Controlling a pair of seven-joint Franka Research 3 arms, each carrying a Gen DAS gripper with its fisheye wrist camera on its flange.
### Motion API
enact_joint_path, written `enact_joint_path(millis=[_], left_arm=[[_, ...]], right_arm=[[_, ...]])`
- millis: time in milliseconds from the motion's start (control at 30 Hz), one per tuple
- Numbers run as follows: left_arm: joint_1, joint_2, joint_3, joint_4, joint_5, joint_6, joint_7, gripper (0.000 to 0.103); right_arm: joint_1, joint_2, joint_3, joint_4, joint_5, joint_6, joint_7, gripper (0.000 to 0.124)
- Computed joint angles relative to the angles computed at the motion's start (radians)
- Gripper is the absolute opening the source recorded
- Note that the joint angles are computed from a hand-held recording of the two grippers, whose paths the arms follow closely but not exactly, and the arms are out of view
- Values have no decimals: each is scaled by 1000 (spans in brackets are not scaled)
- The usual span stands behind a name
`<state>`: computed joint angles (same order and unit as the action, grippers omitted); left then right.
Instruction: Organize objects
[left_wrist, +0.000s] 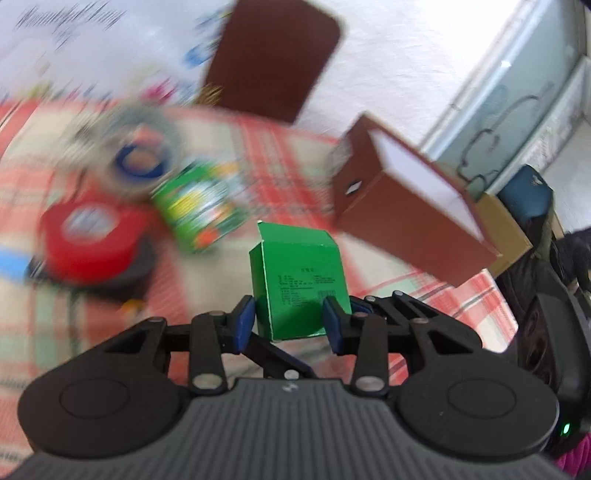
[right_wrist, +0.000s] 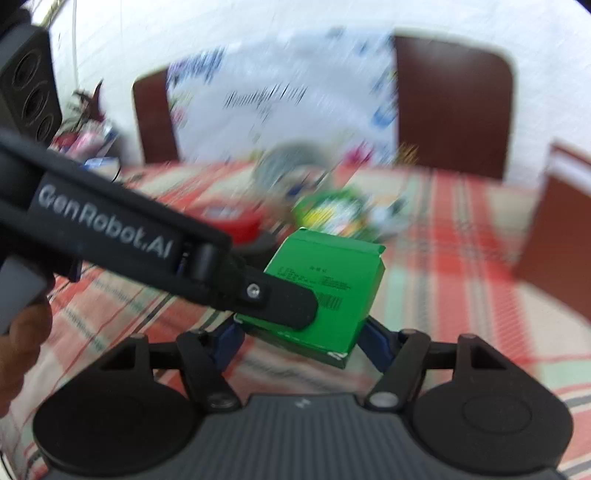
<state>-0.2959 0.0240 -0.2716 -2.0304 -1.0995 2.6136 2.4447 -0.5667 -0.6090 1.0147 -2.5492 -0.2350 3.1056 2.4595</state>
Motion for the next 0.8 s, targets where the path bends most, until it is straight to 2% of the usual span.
enact_joint_path(millis=[100,233,400,533,633,700,800], left_arm=[[-29,34,-30,85,3,12,30,43],[-78,158,-93,258,102,47,-1,43],[-151,353,-149,496,312,63,-137,43],[-223,498,-140,674,481,38,-298,43],[-287,548,-95,742,624,36,-432,44],[-302,565,-81,764,689,28,-493,50],[-311,547,-58,732,780,59,-568,56]], right_arm=[[-13,-159,-35,-62,6,4,17,67],[-26,-296,-122,-146,21,-4,-1,67],[-43,-337,-262,-233,46,1,-55,68],[-83,-297,-340,-263,66,24,-116,69],[-105,-258,-370,-273,87,24,-153,72],[-132,-271,-358,-293,105,38,-149,94],[-145,-302,-349,-332,140,70,-141,95]])
